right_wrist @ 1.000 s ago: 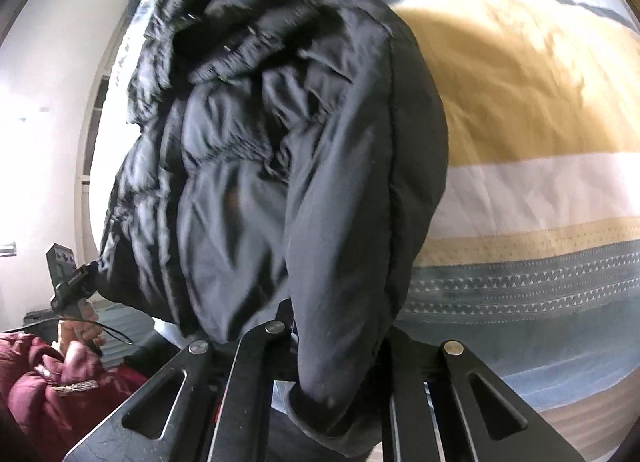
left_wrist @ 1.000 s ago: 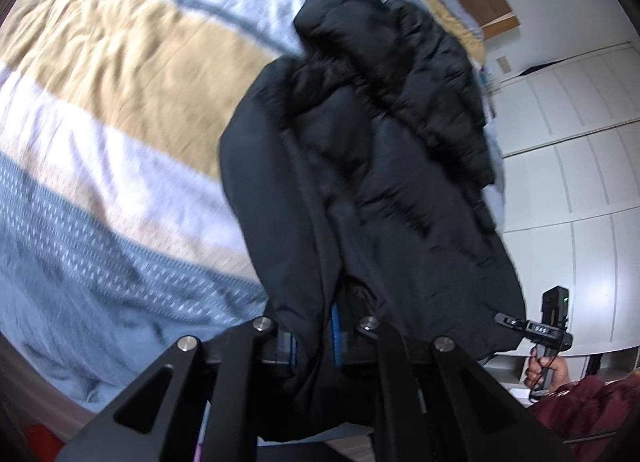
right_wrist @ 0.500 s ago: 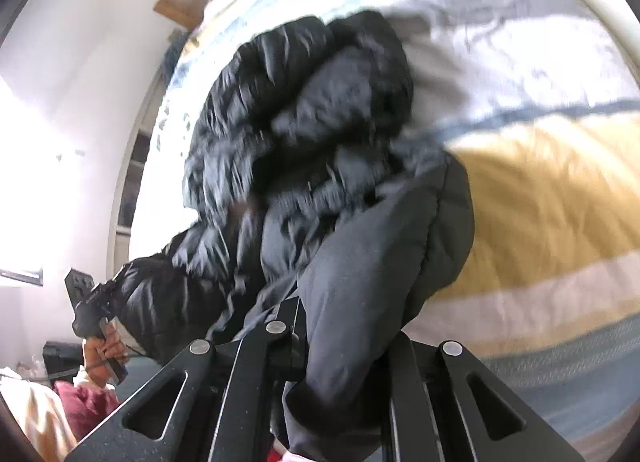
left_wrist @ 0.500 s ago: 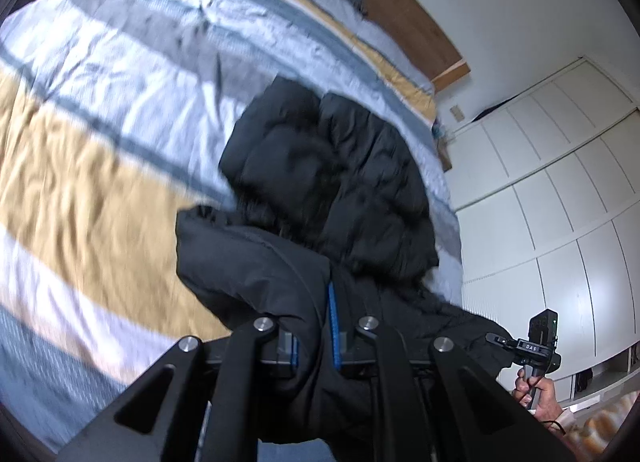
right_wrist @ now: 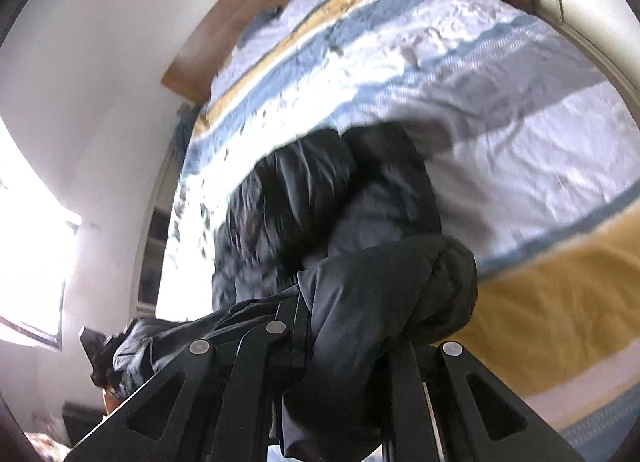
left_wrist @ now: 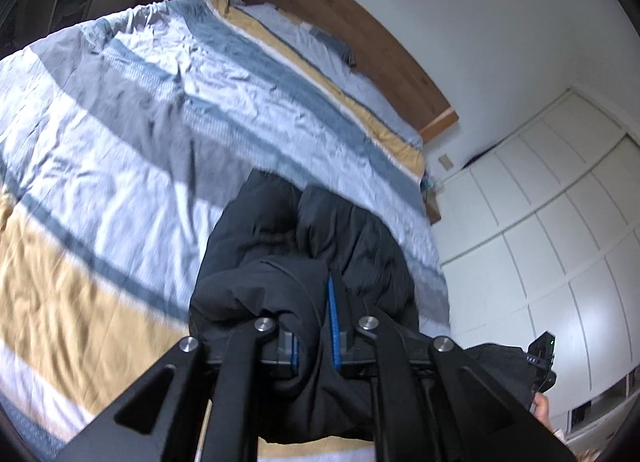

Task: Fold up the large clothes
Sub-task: 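Lift the held side edge and fold it over the jacket, then open both grippers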

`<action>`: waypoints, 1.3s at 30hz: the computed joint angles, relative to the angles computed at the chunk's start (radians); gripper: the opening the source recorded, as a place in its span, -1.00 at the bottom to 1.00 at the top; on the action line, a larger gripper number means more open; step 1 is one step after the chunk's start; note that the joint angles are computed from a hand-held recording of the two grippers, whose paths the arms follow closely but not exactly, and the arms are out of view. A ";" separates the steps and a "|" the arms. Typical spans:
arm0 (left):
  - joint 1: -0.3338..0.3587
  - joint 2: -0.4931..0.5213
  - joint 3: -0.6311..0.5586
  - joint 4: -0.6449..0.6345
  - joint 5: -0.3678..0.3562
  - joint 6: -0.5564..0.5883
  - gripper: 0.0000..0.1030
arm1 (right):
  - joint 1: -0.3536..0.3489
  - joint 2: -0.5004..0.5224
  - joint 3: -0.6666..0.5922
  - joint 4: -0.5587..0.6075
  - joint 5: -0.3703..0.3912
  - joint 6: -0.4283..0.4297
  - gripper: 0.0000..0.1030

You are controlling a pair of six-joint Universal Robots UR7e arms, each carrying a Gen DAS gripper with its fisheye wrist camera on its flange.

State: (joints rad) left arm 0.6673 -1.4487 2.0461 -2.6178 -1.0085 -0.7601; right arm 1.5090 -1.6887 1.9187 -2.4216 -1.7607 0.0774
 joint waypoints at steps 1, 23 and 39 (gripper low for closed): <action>0.017 0.023 -0.025 -0.021 -0.004 0.015 -0.80 | 0.000 0.016 -0.014 -0.013 0.002 0.006 -0.82; 0.359 0.646 -0.765 0.221 -0.034 0.165 -0.73 | -0.075 0.585 -0.626 0.098 -0.107 0.231 -0.78; 0.431 0.797 -0.984 0.434 -0.098 0.086 -0.66 | -0.149 0.673 -0.691 0.115 -0.047 0.364 -0.37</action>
